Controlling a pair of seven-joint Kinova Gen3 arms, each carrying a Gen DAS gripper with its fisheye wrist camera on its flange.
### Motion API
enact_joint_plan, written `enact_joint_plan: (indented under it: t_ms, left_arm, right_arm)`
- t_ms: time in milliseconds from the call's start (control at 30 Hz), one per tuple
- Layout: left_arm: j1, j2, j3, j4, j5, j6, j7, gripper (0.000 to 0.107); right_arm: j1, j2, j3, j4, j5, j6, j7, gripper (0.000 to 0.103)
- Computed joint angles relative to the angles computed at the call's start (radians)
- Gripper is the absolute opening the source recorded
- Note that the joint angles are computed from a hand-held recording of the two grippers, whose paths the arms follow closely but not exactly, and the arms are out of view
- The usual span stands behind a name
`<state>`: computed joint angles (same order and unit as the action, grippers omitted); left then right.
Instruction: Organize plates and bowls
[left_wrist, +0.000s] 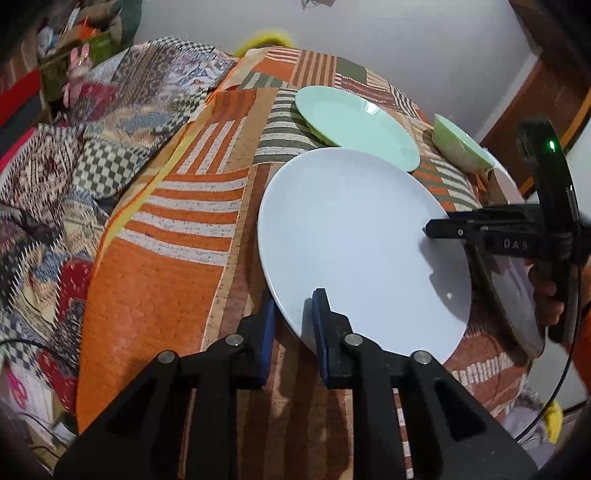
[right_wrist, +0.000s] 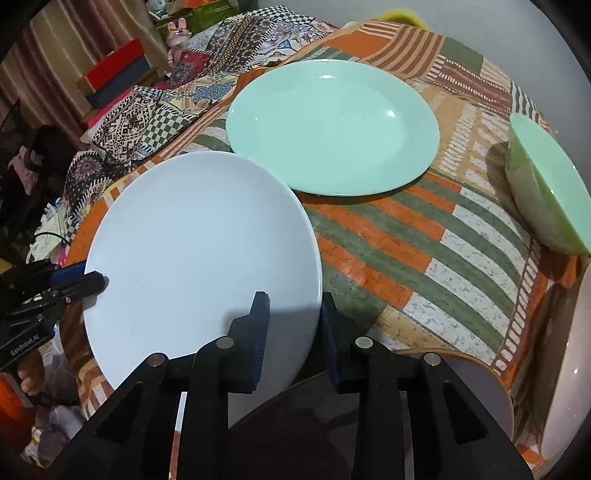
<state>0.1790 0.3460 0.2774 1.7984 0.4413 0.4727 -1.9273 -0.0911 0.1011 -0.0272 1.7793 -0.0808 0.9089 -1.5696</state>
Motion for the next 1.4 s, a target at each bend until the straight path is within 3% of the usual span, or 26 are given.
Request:
enact_joint_plan:
  t_ms: [100,400,800,1067,1400]
  left_arm:
    - [0.051,-0.007,-0.037,-0.005,-0.061,-0.005,0.056,0.020]
    - [0.038,-0.007,-0.034,-0.012,-0.074,-0.009,0.101,0.020]
    - [-0.018,-0.070,0.003,0.013,0.004,-0.056,0.050,0.020]
    - [-0.011,-0.120,0.002,0.024,0.039,-0.073,0.022,0.020]
    - [0.021,-0.166,0.005,0.040,0.088,-0.079,-0.019,0.020]
  right_arm:
    - [-0.008,-0.004,-0.001,-0.001,0.016,0.001,-0.022,0.025]
    - [-0.012,-0.052,-0.003,0.044,0.010,-0.051,-0.072,0.020]
    - [-0.014,-0.122,-0.002,0.084,-0.003,-0.109,-0.096,0.018]
    - [-0.008,-0.185,0.009,0.100,-0.034,-0.132,-0.091,0.018]
    - [0.002,-0.286,0.006,0.149,0.009,-0.126,-0.142,0.017]
